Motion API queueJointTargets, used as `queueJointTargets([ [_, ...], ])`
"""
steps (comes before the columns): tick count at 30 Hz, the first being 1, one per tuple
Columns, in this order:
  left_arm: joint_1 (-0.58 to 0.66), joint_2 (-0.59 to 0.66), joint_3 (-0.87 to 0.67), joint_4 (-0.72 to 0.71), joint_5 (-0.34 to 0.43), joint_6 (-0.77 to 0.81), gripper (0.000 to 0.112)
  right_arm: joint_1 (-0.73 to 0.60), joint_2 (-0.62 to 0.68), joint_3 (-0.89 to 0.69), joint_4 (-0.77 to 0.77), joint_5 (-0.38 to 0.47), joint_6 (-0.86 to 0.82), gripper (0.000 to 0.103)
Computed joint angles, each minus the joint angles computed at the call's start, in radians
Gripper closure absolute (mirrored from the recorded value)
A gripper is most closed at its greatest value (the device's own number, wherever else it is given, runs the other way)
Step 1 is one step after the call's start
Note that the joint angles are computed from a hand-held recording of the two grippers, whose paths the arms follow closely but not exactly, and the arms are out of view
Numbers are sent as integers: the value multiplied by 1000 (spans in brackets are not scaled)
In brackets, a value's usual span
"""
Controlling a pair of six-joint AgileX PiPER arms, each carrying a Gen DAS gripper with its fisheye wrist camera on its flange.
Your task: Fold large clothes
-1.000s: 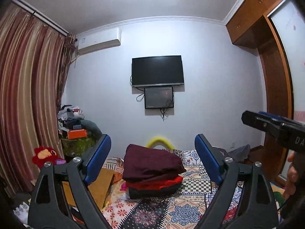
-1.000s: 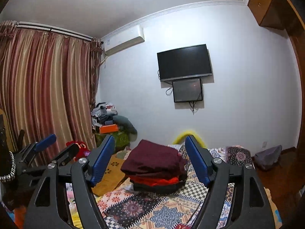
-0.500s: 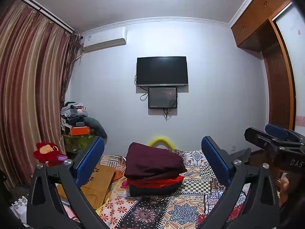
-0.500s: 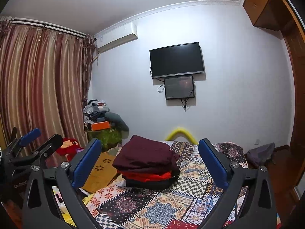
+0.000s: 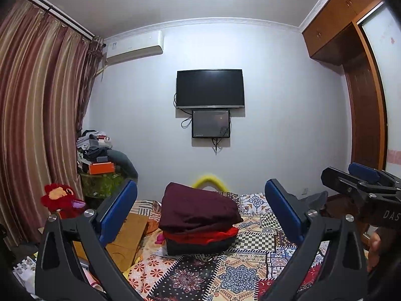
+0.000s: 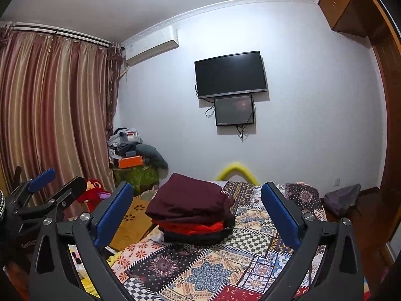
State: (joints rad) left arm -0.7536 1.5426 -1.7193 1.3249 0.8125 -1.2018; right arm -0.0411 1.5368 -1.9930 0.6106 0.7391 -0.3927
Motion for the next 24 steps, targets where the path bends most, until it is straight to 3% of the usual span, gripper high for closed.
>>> queueJointTargets([
  [24, 32, 8, -8, -94, -44, 37, 10, 17, 18, -48, -79, 34, 54, 2],
])
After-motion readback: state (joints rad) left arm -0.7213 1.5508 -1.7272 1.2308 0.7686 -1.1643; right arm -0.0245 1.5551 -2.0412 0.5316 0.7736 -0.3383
